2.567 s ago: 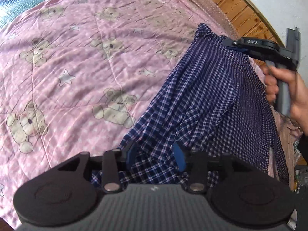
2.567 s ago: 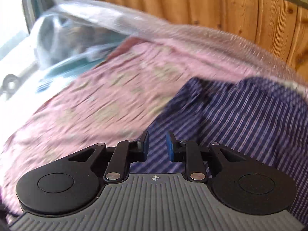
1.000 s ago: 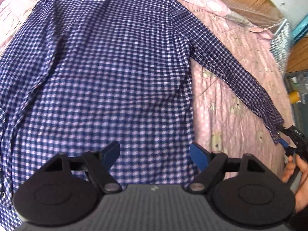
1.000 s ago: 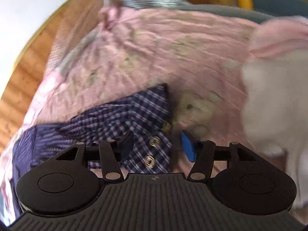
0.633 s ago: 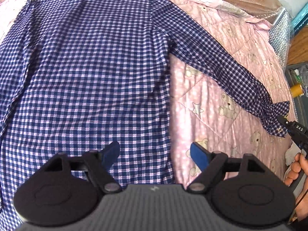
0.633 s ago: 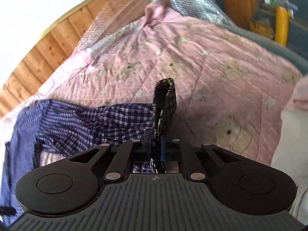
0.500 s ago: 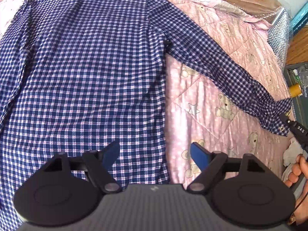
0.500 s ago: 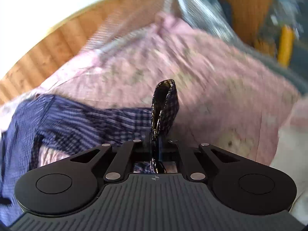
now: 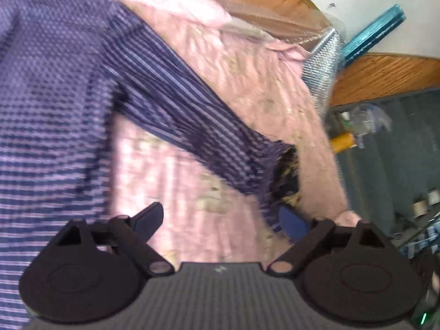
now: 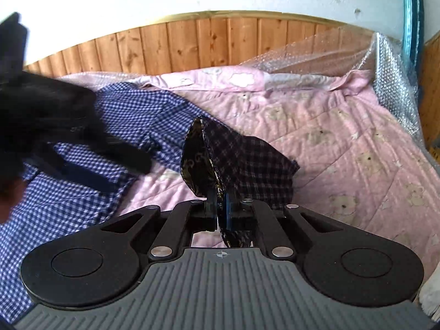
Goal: Fold clothes
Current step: 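Pass the cuff from the right tool into the left tool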
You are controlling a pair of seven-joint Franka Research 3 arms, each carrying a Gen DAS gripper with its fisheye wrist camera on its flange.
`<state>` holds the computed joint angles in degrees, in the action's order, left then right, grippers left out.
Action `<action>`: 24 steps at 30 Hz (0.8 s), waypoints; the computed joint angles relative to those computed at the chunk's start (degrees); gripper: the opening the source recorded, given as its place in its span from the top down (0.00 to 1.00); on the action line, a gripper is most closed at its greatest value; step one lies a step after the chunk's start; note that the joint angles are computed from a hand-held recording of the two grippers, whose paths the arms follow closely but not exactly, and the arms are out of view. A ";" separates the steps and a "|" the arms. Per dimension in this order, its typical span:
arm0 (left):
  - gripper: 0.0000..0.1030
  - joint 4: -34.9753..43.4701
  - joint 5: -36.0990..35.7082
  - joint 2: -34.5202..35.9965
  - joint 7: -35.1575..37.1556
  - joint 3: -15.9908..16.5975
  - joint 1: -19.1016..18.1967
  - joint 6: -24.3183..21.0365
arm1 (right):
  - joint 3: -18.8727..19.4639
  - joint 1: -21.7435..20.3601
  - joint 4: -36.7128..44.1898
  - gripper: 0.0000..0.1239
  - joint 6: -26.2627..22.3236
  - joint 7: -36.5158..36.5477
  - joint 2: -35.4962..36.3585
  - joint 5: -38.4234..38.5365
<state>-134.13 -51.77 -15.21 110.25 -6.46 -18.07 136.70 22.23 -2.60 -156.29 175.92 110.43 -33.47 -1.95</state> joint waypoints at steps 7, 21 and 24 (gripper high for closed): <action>0.44 4.56 -2.96 6.66 1.74 -2.67 -0.77 0.88 | -4.32 8.49 -2.08 0.98 2.91 -4.69 0.25 2.15; 0.95 23.24 14.03 8.97 -1.44 1.85 8.55 -3.47 | -16.70 30.67 -7.40 0.58 0.01 -7.22 -1.06 20.69; 0.95 33.32 19.91 14.14 -3.38 1.35 11.45 -4.79 | -11.22 30.09 -7.36 0.57 -2.45 -3.08 -0.95 21.93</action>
<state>-100.81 -31.86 -1.07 106.87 -5.11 -6.62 131.91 11.01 27.49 -163.65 173.47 107.35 -34.43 19.99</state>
